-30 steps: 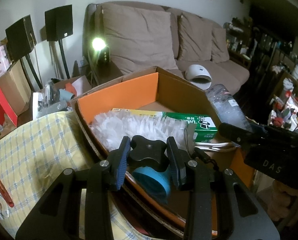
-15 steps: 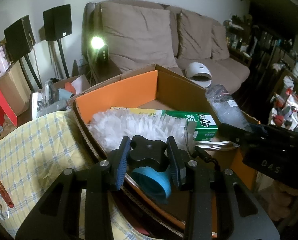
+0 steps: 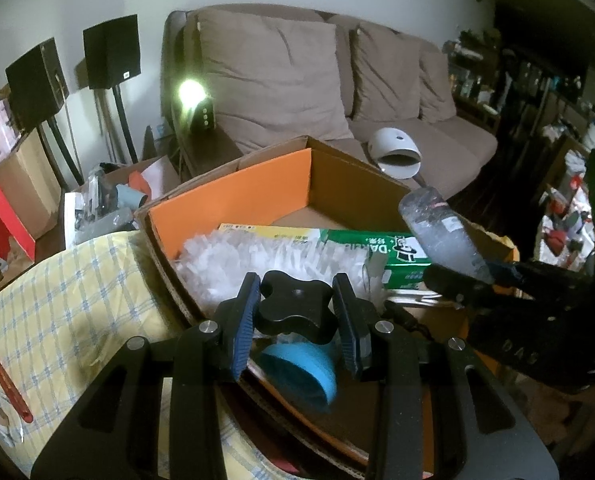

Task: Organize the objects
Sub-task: 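Lower the L'Oreal bottle into the box with the right gripper while the left holds the knob, then open both grippers to release the bottle and the black knob in the box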

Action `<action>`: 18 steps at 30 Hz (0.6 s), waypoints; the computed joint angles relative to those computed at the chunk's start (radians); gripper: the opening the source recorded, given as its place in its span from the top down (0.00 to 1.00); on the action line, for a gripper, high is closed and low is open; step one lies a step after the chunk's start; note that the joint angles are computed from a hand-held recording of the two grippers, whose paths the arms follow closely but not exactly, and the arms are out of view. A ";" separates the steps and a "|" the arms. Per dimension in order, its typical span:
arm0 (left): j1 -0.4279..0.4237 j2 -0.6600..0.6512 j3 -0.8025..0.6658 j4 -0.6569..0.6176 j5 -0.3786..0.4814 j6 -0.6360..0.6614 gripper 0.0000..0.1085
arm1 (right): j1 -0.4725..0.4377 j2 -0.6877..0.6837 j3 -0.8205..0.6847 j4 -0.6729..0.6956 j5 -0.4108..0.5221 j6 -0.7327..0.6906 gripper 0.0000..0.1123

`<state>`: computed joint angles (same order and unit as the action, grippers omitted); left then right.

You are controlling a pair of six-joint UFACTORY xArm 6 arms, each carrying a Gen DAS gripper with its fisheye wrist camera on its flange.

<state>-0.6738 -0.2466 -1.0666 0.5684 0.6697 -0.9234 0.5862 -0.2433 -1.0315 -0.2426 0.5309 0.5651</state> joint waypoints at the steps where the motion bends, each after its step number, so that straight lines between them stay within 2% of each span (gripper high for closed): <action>1: -0.001 0.004 -0.006 0.001 0.001 0.000 0.69 | 0.001 0.001 -0.002 0.001 0.003 0.000 0.57; 11: -0.002 0.049 -0.055 -0.016 -0.009 0.014 0.69 | 0.000 0.005 -0.002 0.006 0.004 0.002 0.57; 14: 0.011 0.052 -0.048 -0.056 -0.041 0.013 0.69 | 0.000 0.005 -0.002 0.004 0.006 0.004 0.57; 18: 0.044 0.048 -0.019 -0.197 -0.119 0.063 0.69 | -0.002 0.005 -0.002 0.004 0.005 0.008 0.57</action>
<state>-0.6298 -0.1982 -1.0859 0.3711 0.5505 -0.8603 0.5843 -0.2382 -1.0339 -0.2385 0.5358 0.5731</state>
